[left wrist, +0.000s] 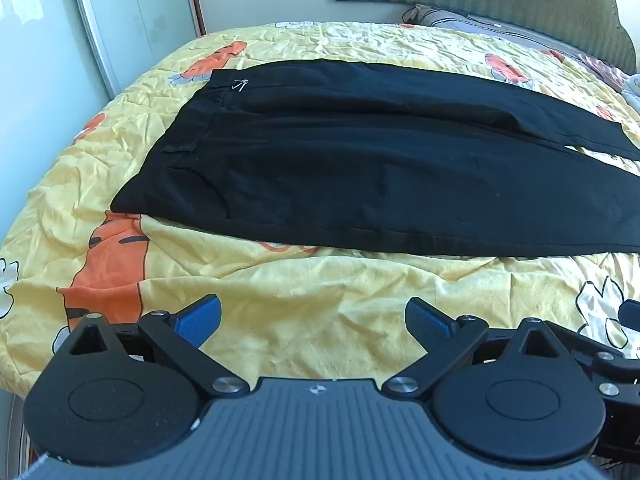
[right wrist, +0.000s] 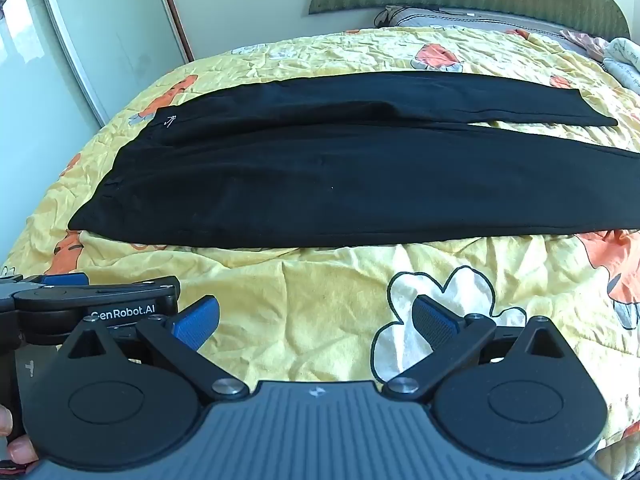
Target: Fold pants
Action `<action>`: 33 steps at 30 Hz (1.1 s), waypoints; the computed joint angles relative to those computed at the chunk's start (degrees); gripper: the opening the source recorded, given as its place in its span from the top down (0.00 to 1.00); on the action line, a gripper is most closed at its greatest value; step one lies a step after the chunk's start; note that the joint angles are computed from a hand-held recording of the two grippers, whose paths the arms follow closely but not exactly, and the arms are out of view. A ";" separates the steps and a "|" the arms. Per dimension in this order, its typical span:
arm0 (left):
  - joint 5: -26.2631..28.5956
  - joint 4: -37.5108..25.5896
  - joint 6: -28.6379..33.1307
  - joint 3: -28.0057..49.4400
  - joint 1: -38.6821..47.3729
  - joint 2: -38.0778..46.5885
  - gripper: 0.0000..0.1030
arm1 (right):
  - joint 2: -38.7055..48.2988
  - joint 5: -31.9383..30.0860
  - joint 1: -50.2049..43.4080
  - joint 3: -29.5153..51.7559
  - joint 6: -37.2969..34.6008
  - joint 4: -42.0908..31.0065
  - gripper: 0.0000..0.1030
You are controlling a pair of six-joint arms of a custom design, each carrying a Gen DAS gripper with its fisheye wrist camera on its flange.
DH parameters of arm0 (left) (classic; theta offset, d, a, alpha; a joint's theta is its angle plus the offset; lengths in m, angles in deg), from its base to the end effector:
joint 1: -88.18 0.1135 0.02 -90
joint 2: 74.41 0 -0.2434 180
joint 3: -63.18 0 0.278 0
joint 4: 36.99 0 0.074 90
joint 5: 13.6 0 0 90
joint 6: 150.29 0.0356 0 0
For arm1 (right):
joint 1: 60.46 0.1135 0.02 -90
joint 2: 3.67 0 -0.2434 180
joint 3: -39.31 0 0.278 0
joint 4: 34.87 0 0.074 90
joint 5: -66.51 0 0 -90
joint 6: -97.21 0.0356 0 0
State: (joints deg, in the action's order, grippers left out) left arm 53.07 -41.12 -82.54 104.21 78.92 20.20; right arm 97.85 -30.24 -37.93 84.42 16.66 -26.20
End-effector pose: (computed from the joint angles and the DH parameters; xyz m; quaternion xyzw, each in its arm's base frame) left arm 0.2605 -0.0282 0.0422 -0.1623 0.9283 0.1130 0.3148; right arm 0.2718 0.1173 0.0395 -0.1271 0.9227 0.1519 0.3308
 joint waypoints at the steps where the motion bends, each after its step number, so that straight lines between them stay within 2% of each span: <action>1: -0.08 -0.07 -0.11 0.06 -0.01 0.08 0.04 | 0.05 -0.05 -0.09 0.04 0.04 0.02 0.00; 10: -0.53 -2.77 -1.26 2.58 -0.84 0.81 0.04 | 0.01 0.04 0.25 0.31 0.63 -0.54 0.00; 15: 0.55 0.45 -0.33 0.05 0.09 0.47 0.04 | 0.39 -0.95 -0.42 0.26 -0.08 -0.15 0.00; 33: 1.13 1.38 -0.13 -0.20 0.42 0.76 0.04 | 1.05 -2.07 -0.63 0.56 0.06 0.09 0.00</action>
